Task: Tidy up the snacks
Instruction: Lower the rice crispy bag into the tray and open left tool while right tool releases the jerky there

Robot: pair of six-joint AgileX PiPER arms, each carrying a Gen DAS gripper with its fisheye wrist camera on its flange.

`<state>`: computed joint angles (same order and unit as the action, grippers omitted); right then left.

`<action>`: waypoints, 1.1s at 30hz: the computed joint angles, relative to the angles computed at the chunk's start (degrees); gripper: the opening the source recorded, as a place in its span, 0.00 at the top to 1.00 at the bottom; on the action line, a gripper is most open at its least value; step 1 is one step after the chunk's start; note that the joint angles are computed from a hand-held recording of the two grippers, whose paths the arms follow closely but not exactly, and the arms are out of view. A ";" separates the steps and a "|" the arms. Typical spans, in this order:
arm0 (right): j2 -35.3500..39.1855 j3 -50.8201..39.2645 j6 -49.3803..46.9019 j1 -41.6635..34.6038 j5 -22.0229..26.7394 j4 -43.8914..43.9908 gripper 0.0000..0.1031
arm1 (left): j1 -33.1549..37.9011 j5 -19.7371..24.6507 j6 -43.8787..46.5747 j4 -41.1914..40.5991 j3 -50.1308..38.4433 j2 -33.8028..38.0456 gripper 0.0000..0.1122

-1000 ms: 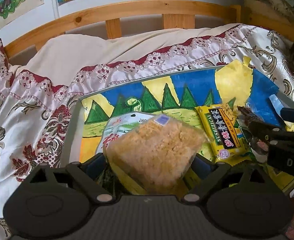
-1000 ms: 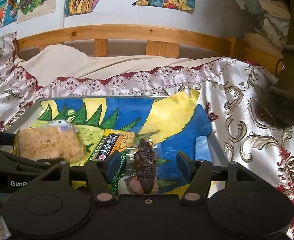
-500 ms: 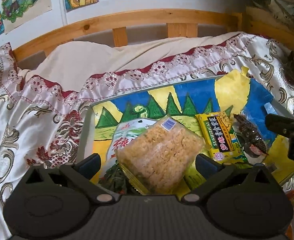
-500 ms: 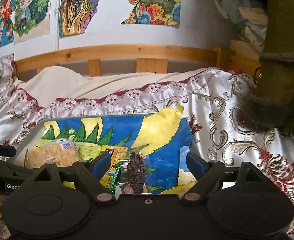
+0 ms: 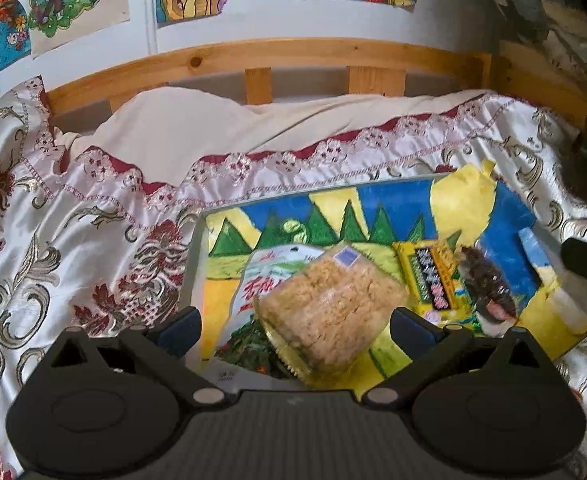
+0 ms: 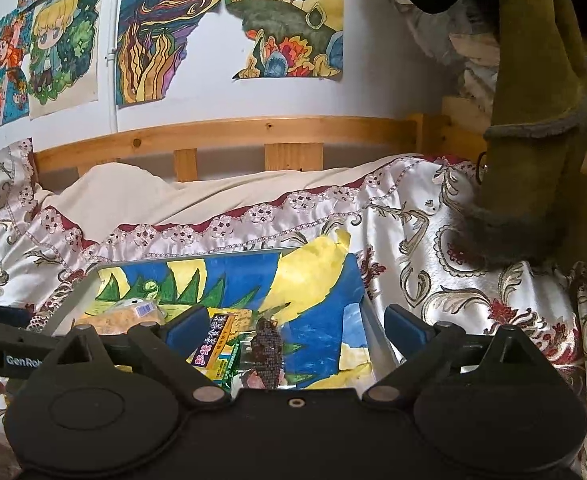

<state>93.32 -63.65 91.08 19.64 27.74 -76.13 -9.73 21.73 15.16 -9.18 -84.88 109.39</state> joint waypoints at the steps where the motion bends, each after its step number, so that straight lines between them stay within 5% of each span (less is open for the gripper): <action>1: -0.51 0.47 0.39 0.08 0.05 -0.11 0.08 | 0.11 -0.39 0.18 -0.21 0.85 -0.43 0.09; 19: -14.87 12.02 12.03 9.83 8.36 -7.99 0.02 | 5.15 -6.41 15.46 -21.03 17.96 -18.92 0.09; 33: -26.93 19.49 10.14 27.79 23.87 -1.46 0.01 | 10.73 -5.33 30.83 -35.87 34.58 -36.64 0.09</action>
